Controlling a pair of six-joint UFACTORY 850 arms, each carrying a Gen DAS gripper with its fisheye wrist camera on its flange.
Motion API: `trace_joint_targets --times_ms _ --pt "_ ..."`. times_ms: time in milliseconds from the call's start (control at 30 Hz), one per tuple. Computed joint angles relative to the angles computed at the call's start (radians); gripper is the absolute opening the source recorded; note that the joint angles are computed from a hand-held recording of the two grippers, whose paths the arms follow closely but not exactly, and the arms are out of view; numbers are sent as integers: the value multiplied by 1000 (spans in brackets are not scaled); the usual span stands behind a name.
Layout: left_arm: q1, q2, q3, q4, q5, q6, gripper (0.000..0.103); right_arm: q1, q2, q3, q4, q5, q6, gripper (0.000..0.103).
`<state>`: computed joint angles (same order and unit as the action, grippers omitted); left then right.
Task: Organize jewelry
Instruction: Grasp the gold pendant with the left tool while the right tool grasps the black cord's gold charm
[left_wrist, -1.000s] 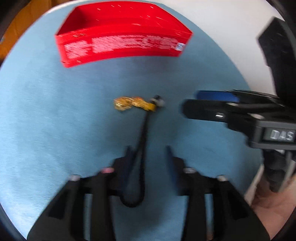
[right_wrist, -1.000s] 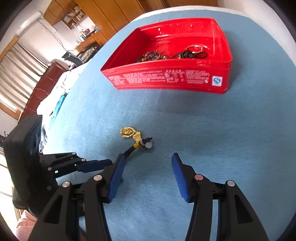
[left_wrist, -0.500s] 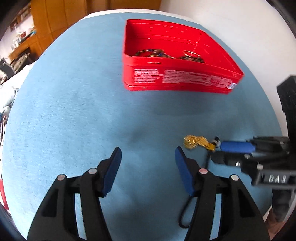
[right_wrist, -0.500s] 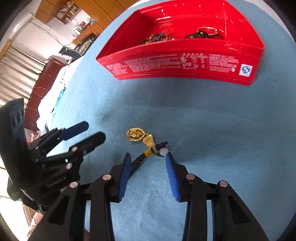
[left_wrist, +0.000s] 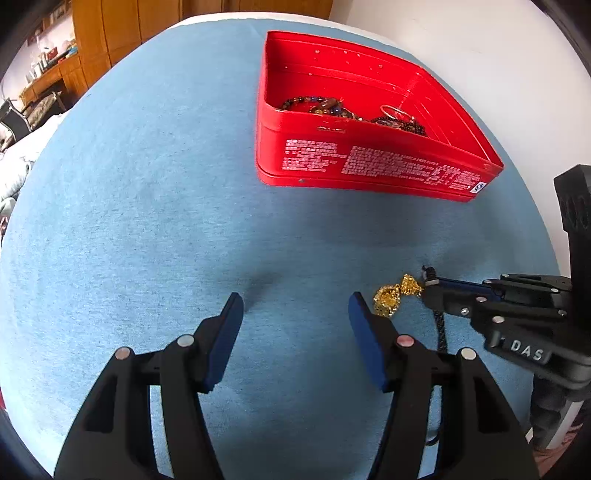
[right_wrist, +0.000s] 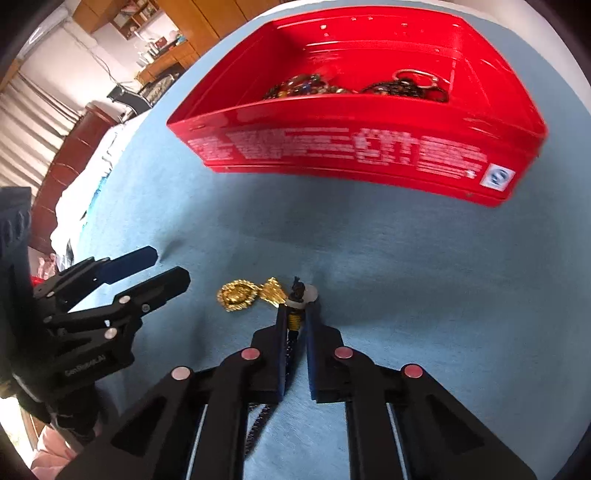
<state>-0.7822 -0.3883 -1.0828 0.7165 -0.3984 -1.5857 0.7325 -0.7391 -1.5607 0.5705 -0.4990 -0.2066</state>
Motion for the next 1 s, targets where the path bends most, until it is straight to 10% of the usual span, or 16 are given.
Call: trace_joint_targets --times_ms 567,1000 --pt "-9 -126 -165 -153 -46 303 57 -66 97 153 150 39 -109 9" --pt "-9 -169 -214 -229 -20 440 20 -81 75 127 174 9 -127 10"
